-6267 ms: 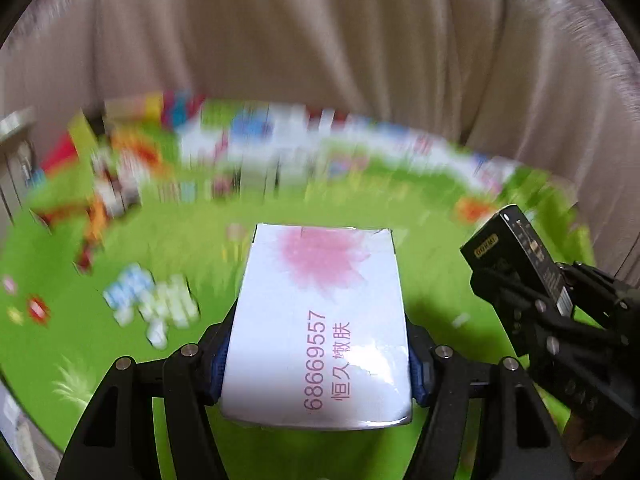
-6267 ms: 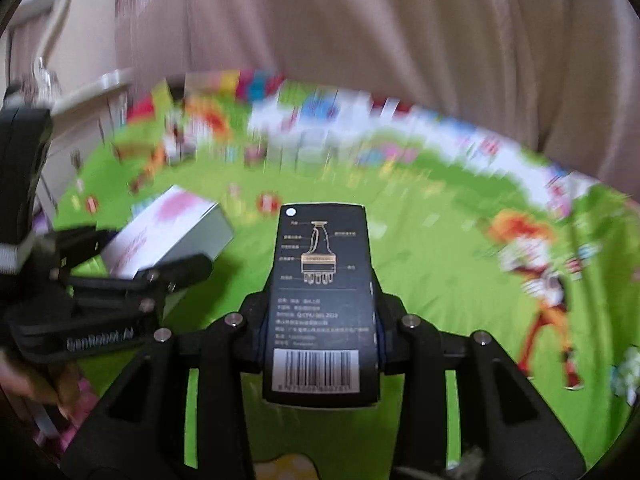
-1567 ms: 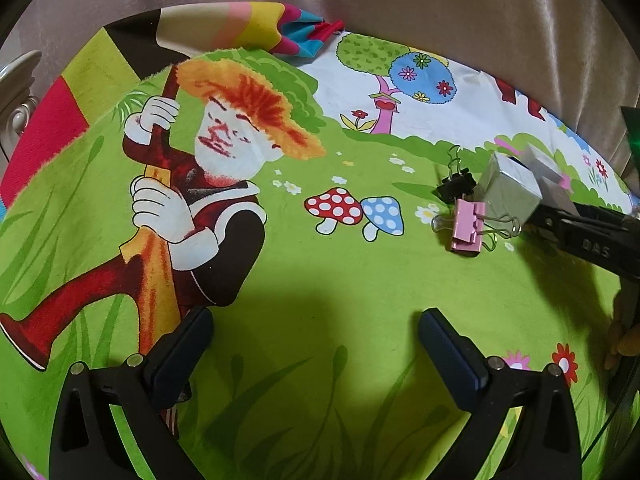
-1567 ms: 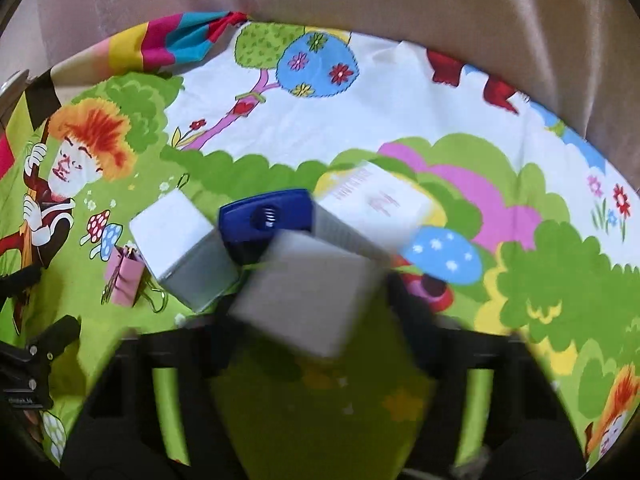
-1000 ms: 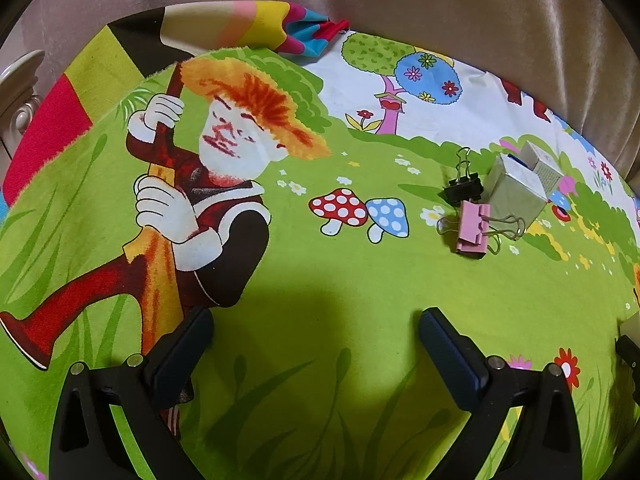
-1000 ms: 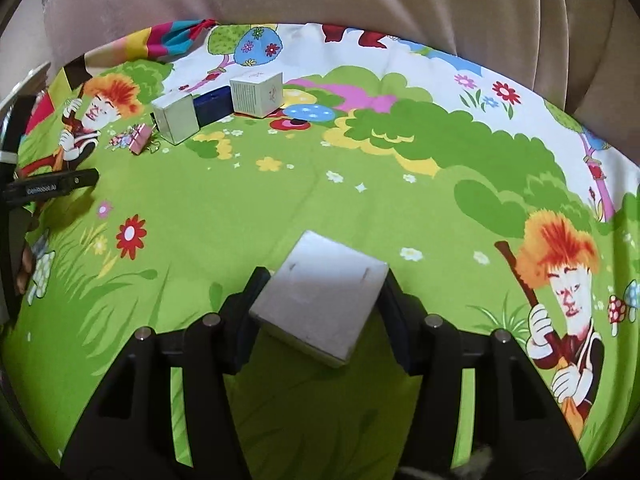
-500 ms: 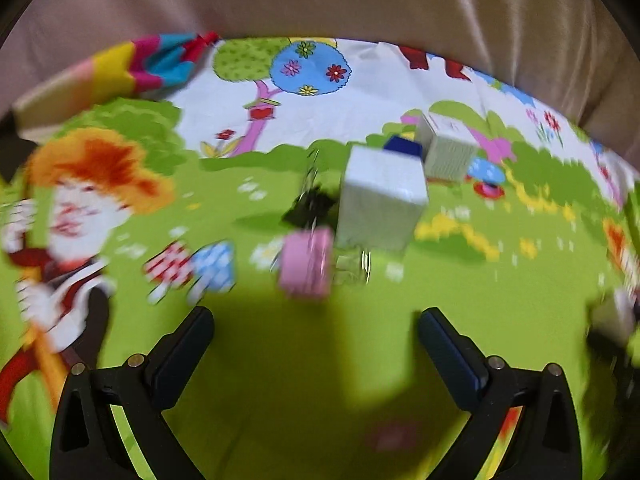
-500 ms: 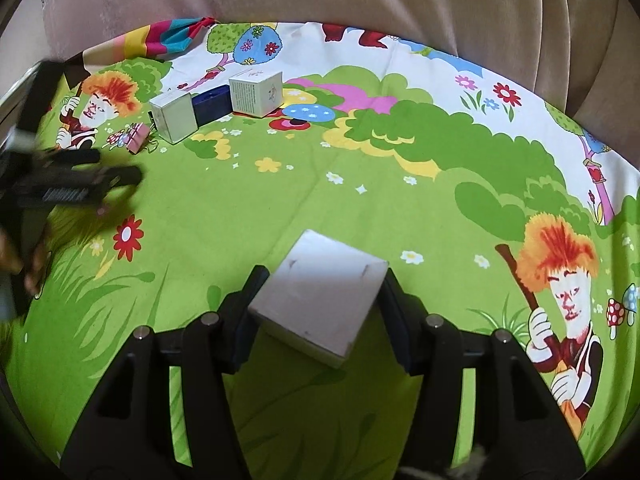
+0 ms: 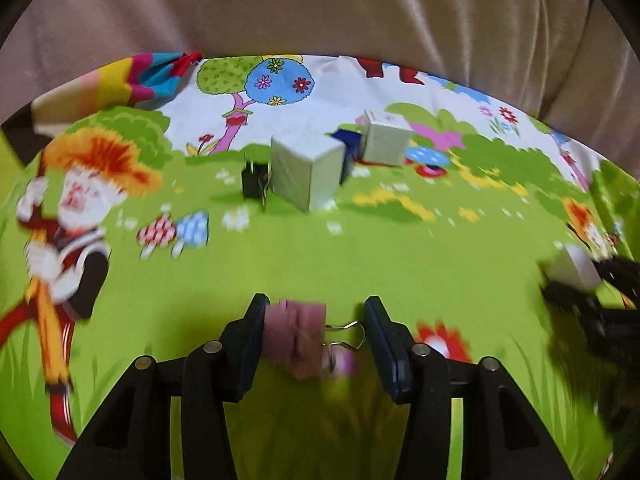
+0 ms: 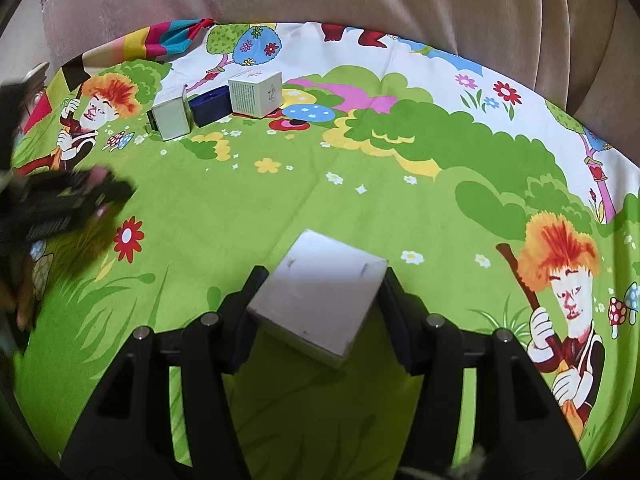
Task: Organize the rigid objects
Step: 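Grasp the pink binder clip with the left gripper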
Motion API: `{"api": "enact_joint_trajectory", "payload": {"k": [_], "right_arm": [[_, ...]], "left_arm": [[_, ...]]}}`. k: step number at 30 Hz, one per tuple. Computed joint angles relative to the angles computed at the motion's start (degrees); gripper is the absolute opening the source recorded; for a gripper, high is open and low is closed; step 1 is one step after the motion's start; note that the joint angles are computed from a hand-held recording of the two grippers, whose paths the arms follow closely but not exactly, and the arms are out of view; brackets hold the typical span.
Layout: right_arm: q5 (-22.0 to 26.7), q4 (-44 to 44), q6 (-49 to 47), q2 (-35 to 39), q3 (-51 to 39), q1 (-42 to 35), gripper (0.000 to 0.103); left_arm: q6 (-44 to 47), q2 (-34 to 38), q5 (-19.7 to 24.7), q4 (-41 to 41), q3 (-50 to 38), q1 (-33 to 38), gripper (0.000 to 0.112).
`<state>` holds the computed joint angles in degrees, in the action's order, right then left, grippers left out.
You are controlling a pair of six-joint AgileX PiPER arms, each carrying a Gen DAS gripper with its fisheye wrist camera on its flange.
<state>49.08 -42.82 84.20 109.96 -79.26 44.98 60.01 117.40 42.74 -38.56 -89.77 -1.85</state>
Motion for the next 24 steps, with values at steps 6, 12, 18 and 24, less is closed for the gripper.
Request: {"api": "enact_joint_trajectory", "payload": {"k": [6,12,18,24], "right_arm": [[0.1,0.0,0.0,0.0,0.0,0.0,0.06],[0.2,0.0,0.0,0.1,-0.2,0.0,0.06],[0.2,0.1,-0.1,0.1,-0.1,0.0,0.06],[-0.1,0.0,-0.1,0.0,0.1,-0.1,0.06]], "left_arm": [[-5.1,-0.3,-1.4,5.0,0.6,-1.0,0.096],[-6.1,-1.0,-1.8,5.5,1.4,-0.2,0.095],[-5.0,0.4,7.4,0.2,-2.6,6.1,0.096],[-4.8,1.3,10.6,-0.1,-4.8,7.0,0.093]]}}
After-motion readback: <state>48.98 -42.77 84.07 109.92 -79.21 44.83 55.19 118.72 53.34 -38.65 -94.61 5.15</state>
